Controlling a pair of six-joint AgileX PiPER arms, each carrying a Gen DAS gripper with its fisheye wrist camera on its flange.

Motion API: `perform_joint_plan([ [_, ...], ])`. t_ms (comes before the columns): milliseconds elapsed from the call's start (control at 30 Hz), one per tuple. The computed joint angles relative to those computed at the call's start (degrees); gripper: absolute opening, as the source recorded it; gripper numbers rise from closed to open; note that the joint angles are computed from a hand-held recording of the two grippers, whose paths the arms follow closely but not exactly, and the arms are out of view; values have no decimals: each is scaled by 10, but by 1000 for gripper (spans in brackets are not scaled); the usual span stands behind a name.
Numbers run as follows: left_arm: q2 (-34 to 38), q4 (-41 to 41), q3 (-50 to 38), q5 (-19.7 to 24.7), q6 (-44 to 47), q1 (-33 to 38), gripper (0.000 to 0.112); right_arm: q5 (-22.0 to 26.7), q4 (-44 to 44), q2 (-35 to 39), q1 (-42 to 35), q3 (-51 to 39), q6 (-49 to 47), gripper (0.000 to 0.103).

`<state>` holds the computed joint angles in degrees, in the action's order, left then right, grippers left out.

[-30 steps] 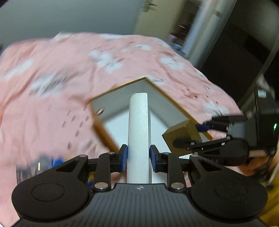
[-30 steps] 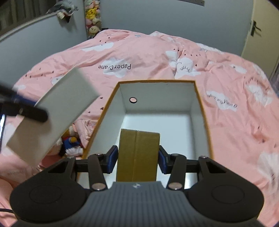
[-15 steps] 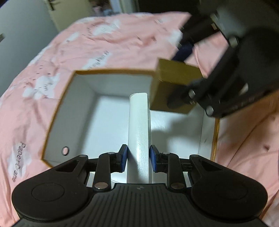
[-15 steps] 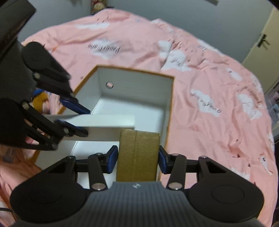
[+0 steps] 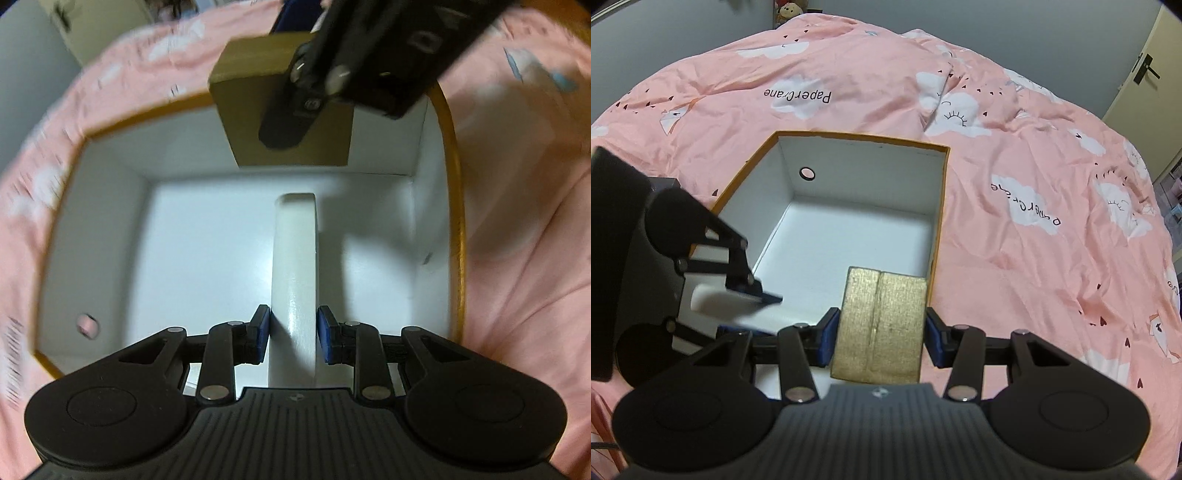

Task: Organize objects
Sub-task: 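Lower the white box into the orange box and open the left tool, then lower the gold block into the orange box and open the right tool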

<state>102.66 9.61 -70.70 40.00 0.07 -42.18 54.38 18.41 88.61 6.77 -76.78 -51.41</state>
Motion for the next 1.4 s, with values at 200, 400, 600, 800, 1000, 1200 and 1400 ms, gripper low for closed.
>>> perform_joint_plan([
  [200,-19,-124,13,0,74,50,32,0,-1,-2,-1,4,3,49],
  [400,-20,-285,4,40,182,118,33,-4,-13,-4,7,6,18,49],
  [600,-14,-318,-13,66,206,138,33,32,-10,2,5,-17,28,49],
  [800,-16,-340,-10,30,206,148,45,42,-28,-4,18,-18,53,49],
  [1000,41,-356,-64,22,198,148,49,42,-60,-3,29,-23,90,49],
  [1200,86,-350,-114,70,199,153,38,56,-57,-3,24,-18,104,49],
  [1400,82,-360,-107,97,223,177,37,63,-77,10,39,-8,130,49],
])
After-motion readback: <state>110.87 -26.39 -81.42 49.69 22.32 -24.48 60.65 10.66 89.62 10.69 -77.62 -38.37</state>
